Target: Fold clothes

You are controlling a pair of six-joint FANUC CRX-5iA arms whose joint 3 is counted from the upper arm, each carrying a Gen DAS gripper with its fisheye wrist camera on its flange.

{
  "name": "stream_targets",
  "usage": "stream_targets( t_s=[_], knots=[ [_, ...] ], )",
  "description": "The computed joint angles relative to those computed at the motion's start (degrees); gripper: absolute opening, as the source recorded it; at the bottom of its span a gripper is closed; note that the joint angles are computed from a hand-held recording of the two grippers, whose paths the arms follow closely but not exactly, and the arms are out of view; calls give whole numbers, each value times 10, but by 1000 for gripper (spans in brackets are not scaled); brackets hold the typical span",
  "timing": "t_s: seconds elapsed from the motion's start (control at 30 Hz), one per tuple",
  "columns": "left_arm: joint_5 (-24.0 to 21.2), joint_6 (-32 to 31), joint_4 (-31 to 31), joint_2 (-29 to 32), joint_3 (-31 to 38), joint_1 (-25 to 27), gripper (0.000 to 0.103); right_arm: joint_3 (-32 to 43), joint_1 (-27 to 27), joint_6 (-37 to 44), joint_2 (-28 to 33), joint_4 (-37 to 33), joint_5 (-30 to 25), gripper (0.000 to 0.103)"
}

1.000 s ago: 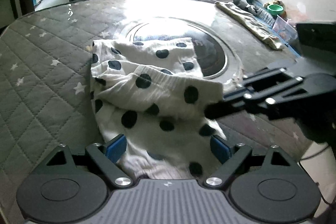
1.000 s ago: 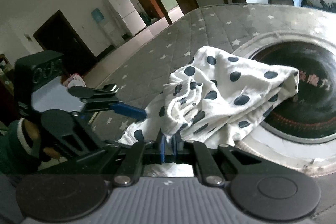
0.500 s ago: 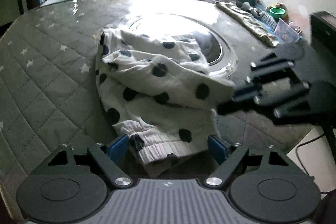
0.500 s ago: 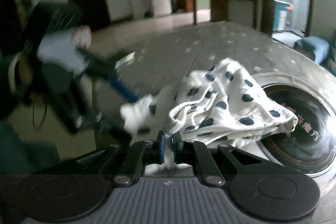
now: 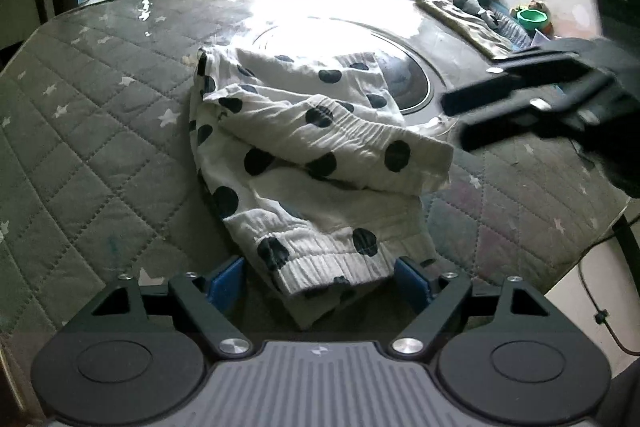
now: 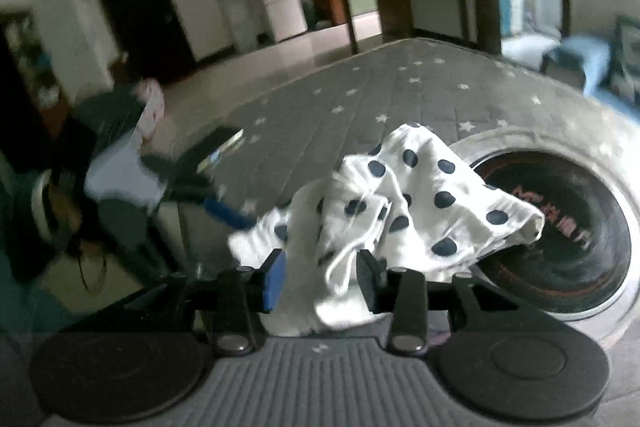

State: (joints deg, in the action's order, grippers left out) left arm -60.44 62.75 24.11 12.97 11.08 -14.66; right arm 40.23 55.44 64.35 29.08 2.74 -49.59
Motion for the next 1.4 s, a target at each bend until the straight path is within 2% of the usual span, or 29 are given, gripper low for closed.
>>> stream_targets(
  t_s=[0.07,0.2,0.3,0.37,0.4,0.43,0.47,0.63,0.77,0.93,1.0,1.1,1.23,1.3,1.4],
  knots=[
    [1,0,-4,-3,0,0,83,45,-10,-24,34,-8,-19,40],
    [7,0,-6,-15,-9,4,84,172,-35,-39,120,-55,-94,41],
    [13,-7,-2,-26,-20,12,84,230,-42,-43,163,-63,-129,41],
    [17,-6,0,-30,-23,16,85,243,-43,-47,173,-69,-135,39],
    [18,-5,0,-31,-23,18,85,243,-42,-47,175,-67,-133,38],
    [19,-4,1,-31,-24,20,85,241,-41,-46,175,-65,-129,29],
    [20,-2,1,-32,-24,22,85,233,-37,-43,170,-56,-121,25],
    [24,12,-6,-34,-25,32,85,169,-6,-9,137,27,-65,13],
    [31,27,-17,-43,-30,42,85,129,31,89,119,107,-39,11],
    [43,49,-27,-54,-34,55,85,123,69,207,125,140,-50,11],
    [48,47,-24,-58,-36,59,85,130,72,228,125,112,-61,14],
    [58,42,-21,-61,-36,60,85,119,70,212,108,75,-58,14],
    [74,29,0,-54,-34,57,85,87,70,138,89,105,-43,14],
    [77,27,7,-47,-29,52,84,82,69,94,88,132,-55,14],
    [80,-5,44,-43,-38,50,84,73,67,75,80,135,-68,15]
  ],
)
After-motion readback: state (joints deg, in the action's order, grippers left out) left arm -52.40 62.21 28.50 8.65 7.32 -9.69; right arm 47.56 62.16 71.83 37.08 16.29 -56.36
